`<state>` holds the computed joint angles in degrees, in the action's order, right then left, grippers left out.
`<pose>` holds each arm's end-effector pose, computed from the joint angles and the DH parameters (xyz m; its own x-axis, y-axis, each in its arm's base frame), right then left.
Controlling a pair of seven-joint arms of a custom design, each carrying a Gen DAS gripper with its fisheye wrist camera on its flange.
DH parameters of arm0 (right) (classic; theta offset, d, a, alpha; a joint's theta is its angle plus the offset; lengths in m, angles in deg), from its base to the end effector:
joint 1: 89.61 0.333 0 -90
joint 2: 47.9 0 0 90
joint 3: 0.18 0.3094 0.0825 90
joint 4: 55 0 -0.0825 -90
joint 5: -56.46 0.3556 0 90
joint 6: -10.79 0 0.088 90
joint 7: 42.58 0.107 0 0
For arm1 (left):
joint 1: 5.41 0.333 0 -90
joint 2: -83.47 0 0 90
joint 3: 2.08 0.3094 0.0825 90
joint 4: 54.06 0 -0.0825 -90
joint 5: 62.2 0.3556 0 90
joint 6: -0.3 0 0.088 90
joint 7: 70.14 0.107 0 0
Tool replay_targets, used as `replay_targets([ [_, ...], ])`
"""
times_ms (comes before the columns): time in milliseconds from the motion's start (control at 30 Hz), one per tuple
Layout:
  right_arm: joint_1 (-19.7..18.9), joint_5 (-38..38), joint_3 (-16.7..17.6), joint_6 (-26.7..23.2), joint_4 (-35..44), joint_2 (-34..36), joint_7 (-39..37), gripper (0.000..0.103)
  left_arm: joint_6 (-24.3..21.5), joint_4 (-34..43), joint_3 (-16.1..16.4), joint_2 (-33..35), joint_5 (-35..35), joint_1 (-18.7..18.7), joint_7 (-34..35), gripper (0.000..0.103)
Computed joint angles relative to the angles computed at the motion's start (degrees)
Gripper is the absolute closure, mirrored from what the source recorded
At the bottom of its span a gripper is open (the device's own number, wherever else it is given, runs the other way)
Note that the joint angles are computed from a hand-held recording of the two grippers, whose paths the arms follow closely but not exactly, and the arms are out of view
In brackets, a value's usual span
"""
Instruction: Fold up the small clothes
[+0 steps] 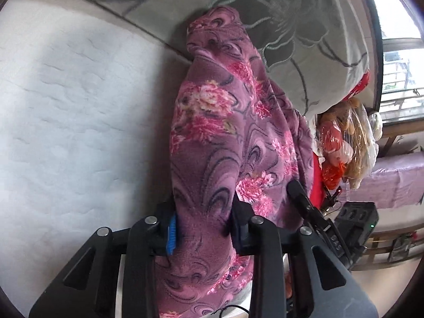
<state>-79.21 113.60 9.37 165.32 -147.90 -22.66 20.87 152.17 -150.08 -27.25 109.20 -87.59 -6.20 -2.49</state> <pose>0.6596 0.1902 0.4367 0.1812 -0.7654 -0.6175 -0.8350 0.2120 -0.5077 0.6342 -0.2460 0.4302 0.2239 -0.7363 0.6386 -0.9018 -0.4050 -0.1508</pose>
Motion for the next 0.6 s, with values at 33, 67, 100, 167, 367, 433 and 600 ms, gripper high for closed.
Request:
replay_targets([
  [33, 0.0, 0.6, 0.4, 0.3, -0.9, -1.0, -0.6, 0.080, 0.4, -1.7, 0.0, -1.7, -0.1, 0.3, 0.2, 0.075],
  [67, 0.2, 0.9, 0.5, 0.6, -1.8, -1.8, -1.0, 0.080, 0.7, -2.6, 0.0, -2.7, -0.3, 0.3, 0.2, 0.075],
  [100, 0.5, 1.4, 0.8, 0.9, -2.8, -2.9, -1.3, 0.080, 1.3, -4.7, -0.2, -4.8, -1.0, 0.7, 0.7, 0.075],
  [167, 0.8, 3.4, 1.2, 1.1, -4.3, -4.5, -2.5, 0.080, 1.9, -7.3, 0.1, -7.4, -2.4, 0.8, 1.9, 0.075],
  [367, 3.8, 6.1, 1.4, 1.2, -8.2, -8.5, -4.4, 0.080, 2.5, -16.7, 4.1, -16.6, -5.1, -1.4, 3.4, 0.075],
  [433, 5.3, 5.4, 1.3, 1.3, -8.5, -8.5, -3.9, 0.080, 2.9, -19.8, 5.5, -18.6, -7.2, -2.0, 4.8, 0.074],
  [600, 9.0, -1.2, -0.1, 1.0, -9.0, -6.2, 1.7, 0.079, 1.7, -23.5, 9.6, -18.6, -2.8, -5.0, -0.1, 0.065],
])
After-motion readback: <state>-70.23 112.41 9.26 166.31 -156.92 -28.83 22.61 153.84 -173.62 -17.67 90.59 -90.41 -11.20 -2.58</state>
